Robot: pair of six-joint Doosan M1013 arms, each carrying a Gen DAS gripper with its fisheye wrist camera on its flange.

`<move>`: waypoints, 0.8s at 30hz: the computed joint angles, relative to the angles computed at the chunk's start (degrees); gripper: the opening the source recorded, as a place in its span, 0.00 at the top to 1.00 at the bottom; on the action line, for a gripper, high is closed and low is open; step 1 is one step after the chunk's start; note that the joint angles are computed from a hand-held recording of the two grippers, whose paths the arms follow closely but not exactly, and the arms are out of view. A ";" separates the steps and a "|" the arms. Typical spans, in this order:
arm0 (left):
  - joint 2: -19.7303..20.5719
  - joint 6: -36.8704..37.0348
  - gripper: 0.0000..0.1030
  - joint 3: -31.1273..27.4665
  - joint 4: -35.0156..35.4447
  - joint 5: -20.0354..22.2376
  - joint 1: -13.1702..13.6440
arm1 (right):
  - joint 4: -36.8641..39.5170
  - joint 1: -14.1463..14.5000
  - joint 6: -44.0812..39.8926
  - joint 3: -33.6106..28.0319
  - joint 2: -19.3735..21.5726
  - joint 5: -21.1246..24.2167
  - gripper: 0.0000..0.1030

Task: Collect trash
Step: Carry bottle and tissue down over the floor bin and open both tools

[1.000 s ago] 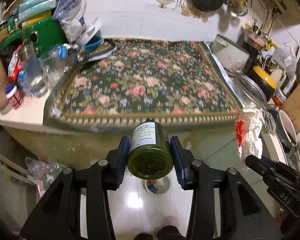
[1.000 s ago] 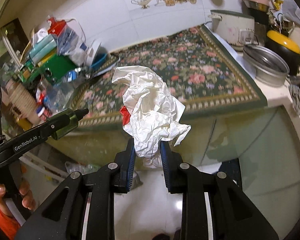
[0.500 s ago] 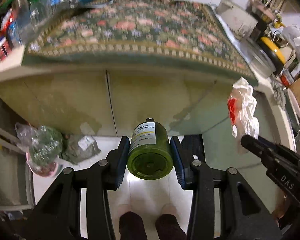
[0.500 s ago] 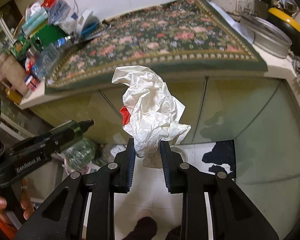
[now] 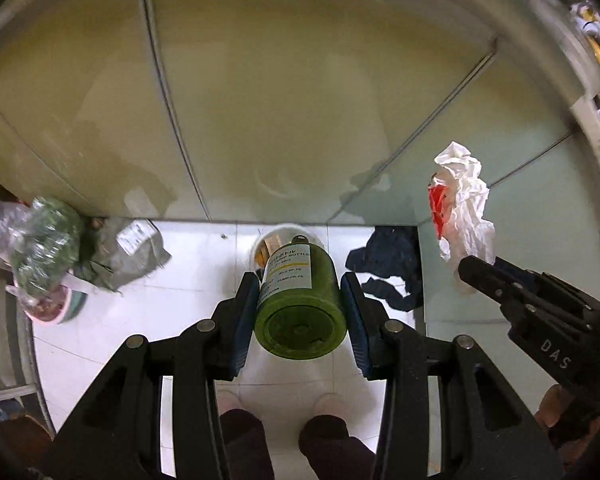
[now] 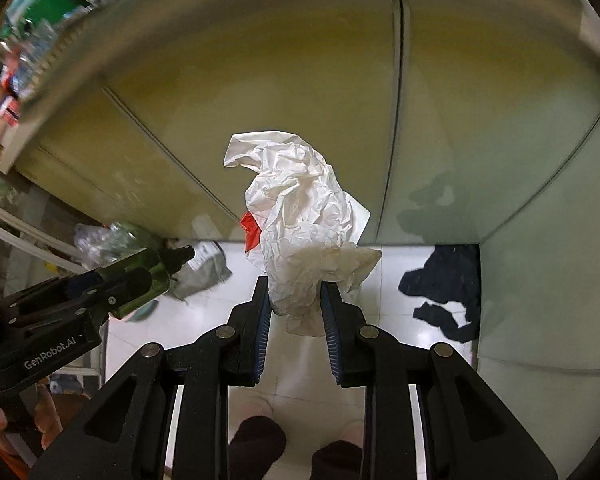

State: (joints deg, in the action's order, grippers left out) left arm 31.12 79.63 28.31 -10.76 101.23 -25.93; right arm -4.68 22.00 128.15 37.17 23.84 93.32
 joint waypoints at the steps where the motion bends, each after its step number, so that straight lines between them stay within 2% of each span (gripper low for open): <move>1: -0.52 0.09 0.60 2.55 -0.26 -1.30 0.00 | 0.28 -0.28 -0.10 2.12 -0.50 -1.02 0.78; 4: -1.33 0.01 0.60 8.73 -1.40 -4.81 -0.02 | 1.35 -1.35 -0.45 8.72 -1.88 -4.07 0.78; 8: -1.02 0.43 0.60 13.51 -2.33 -8.01 -0.07 | 3.32 -2.83 -1.38 14.99 -2.54 -7.80 0.78; 11: -0.47 1.05 0.60 15.42 -2.86 -9.66 -0.01 | 4.38 -3.47 -2.08 17.22 -2.40 -10.07 0.78; 17: 0.25 2.68 0.60 16.47 -2.97 -12.62 0.02 | 4.97 -3.78 -3.90 16.97 -1.36 -13.02 0.77; 20: 0.99 3.42 0.58 15.50 -3.53 -12.89 0.17 | 5.39 -3.95 -4.51 17.03 -1.34 -14.70 0.71; 21: 1.46 3.53 0.54 14.62 -3.43 -12.04 0.16 | 5.54 -4.09 -4.67 17.13 -1.25 -14.95 0.59; 23: 2.03 3.34 0.53 13.51 -2.74 -10.92 0.11 | 5.45 -4.23 -3.80 16.89 -1.01 -14.47 0.48; 24: 2.12 3.22 0.53 13.07 -2.27 -10.67 0.12 | 5.54 -4.34 -3.43 16.78 -0.96 -14.37 0.48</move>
